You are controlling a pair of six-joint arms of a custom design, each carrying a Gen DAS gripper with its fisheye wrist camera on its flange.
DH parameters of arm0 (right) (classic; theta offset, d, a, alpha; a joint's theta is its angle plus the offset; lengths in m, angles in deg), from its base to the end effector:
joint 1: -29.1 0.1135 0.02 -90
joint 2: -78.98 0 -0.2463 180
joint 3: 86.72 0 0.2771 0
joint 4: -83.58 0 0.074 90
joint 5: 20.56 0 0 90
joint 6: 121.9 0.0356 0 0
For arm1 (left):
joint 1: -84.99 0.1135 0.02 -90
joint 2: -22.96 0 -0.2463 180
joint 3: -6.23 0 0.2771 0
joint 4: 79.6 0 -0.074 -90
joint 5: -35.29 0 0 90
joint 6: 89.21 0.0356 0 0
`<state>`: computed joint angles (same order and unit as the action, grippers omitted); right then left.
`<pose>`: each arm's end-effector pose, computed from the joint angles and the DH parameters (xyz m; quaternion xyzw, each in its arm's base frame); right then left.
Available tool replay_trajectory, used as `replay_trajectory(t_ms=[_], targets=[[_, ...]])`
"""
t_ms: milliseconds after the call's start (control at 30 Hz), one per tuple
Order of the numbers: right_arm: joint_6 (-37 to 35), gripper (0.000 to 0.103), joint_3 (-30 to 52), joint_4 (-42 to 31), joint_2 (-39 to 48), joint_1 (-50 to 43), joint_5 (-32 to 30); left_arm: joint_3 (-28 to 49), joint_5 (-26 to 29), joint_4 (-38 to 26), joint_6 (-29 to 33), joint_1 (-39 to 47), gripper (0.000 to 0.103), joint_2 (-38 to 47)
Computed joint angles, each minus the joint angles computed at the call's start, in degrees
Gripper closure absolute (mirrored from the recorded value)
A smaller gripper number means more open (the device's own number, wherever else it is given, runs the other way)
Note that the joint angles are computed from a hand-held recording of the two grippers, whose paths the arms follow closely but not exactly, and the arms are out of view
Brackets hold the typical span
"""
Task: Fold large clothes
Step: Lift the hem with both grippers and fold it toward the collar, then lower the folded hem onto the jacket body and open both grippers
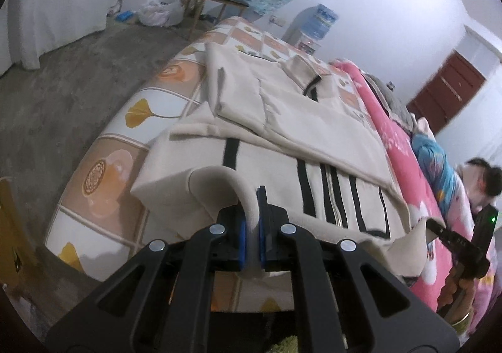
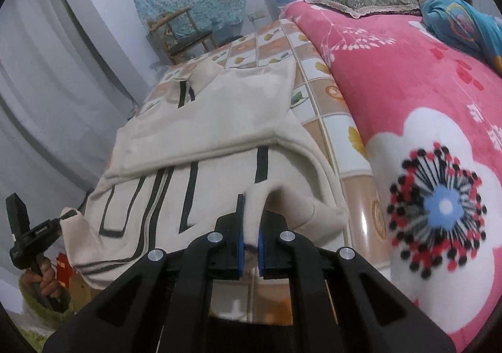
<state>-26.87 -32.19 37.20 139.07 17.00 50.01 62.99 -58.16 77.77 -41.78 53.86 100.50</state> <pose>0.2365 -0.0386 0.2154 0.0844 0.9296 0.1394 0.3306 0.2626 -0.1561 0.1804 -0.1033 0.9123 -0.2149 0.3329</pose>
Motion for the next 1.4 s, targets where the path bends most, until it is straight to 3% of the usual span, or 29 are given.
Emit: replay_trajectory(t_ms=[567, 733, 767, 833, 933, 1033, 1200, 1333, 1400], targets=[[5.3, 0.097, 12.2, 7.4, 23.5, 2.7, 3.8, 6.1, 8.2, 1.1, -1.6, 9.1, 0.097, 11.5], [7.5, 0.094, 14.1, 8.2, 28.1, 1.2, 1.4, 6.2, 12.5, 1.4, -2.7, 11.8, 0.086, 12.1], [7.9, 0.093, 14.2, 8.2, 28.4, 0.6, 0.5, 5.6, 11.5, 1.4, -3.1, 12.0, 0.082, 11.2], [7.9, 0.076, 14.0, 8.4, 27.8, 0.3, 1.1, 3.8, 9.3, 2.1, -3.3, 12.9, 0.075, 8.4], [6.2, 0.059, 11.9, 9.2, 23.7, -0.6, 3.0, 2.9, 7.5, 1.2, -2.3, 13.9, 0.075, 6.0], [2.5, 0.050, 11.0, 6.9, 21.6, -1.6, 4.5, 4.1, 3.6, -3.3, 0.9, 13.0, 0.073, 5.6], [-1.5, 0.044, 8.4, 3.7, 19.6, -2.5, 6.4, 9.3, -3.7, -11.9, 9.1, 8.0, 0.053, 10.3], [-4.4, 0.043, 6.0, 4.2, 19.3, -1.4, 8.3, 16.7, -13.3, -18.9, 15.3, 2.8, 0.050, 18.8], [-5.9, 0.043, 5.2, 4.7, 18.4, -0.3, 10.3, 17.2, -15.7, -18.9, 16.0, 1.9, 0.050, 19.4]])
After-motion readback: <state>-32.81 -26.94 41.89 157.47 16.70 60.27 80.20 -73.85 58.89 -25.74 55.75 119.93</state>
